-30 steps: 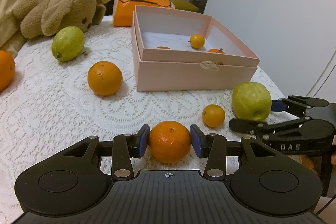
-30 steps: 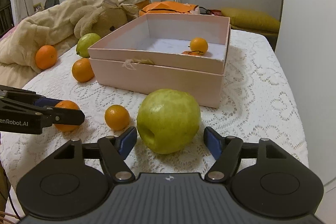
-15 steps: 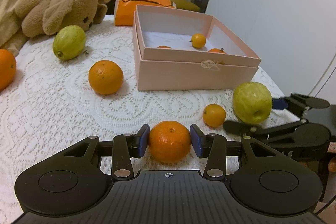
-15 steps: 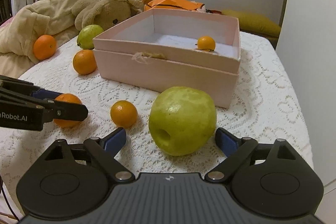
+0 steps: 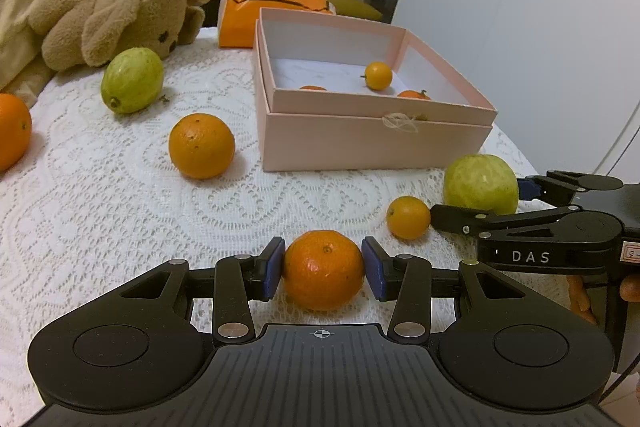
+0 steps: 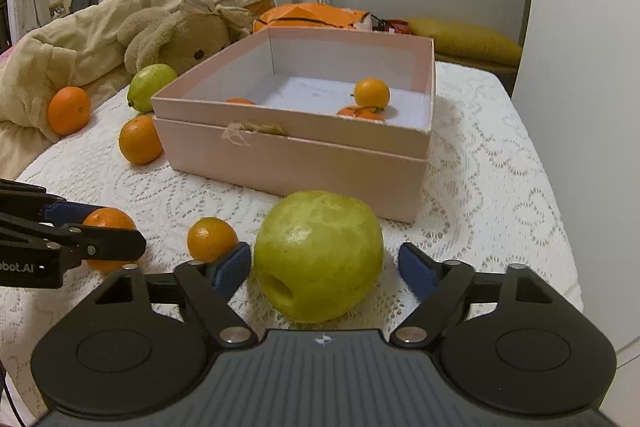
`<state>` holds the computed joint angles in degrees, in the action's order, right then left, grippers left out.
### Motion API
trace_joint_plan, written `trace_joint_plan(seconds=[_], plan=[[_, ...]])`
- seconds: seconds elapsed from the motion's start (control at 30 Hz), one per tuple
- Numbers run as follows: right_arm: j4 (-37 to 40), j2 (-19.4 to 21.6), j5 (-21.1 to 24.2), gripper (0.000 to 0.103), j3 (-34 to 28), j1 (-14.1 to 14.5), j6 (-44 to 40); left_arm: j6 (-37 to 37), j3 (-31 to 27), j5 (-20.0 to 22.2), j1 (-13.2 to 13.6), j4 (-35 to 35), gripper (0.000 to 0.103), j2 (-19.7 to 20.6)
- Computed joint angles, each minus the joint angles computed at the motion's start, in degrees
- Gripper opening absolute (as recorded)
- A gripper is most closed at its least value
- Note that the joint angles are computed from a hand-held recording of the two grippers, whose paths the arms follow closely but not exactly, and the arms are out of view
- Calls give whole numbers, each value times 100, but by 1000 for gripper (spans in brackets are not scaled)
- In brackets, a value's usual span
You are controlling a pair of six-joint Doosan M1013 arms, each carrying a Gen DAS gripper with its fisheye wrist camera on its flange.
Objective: Organize fruits
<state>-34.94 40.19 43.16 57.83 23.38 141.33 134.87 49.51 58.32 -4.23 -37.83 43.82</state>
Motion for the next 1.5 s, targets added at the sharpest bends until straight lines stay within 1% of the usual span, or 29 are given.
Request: trace_joint_plan(seconds=[0.03,0.17,0.2,0.4,0.83,1.1,1.17,1.27,1.4,1.5], plan=[[-18,0,10,75,4,1,7,-7,3,-4,0,0,48,-2],[-2,-45,-74,62,66,-3,-51,-5,7,-8,2,1,48,-3],[22,-51,-85,61,66,-3,-84,-2,2,-3,4,-1,48,0],[-55,-39,31,60,20,34,-153,-25,0,7,2,-16,48,0],[-37,-90,-5,60,85,38,-98,42,36,-12,0,5,48,-22],[221,-98,9,61,76,8,-361,343,209,-33,-10,113,47,-152],[147,-128,15,62,108,19,-360,377,214,12,-1,103,47,-162],[-5,-235,-150,65,262,26,-267,483,244,12,8,41,47,-180],[-119,-414,-450,66,476,-9,6,326,181,49,14,-11,48,-140],[-433,-534,-577,66,608,-42,559,127,45,126,17,-52,47,-55]])
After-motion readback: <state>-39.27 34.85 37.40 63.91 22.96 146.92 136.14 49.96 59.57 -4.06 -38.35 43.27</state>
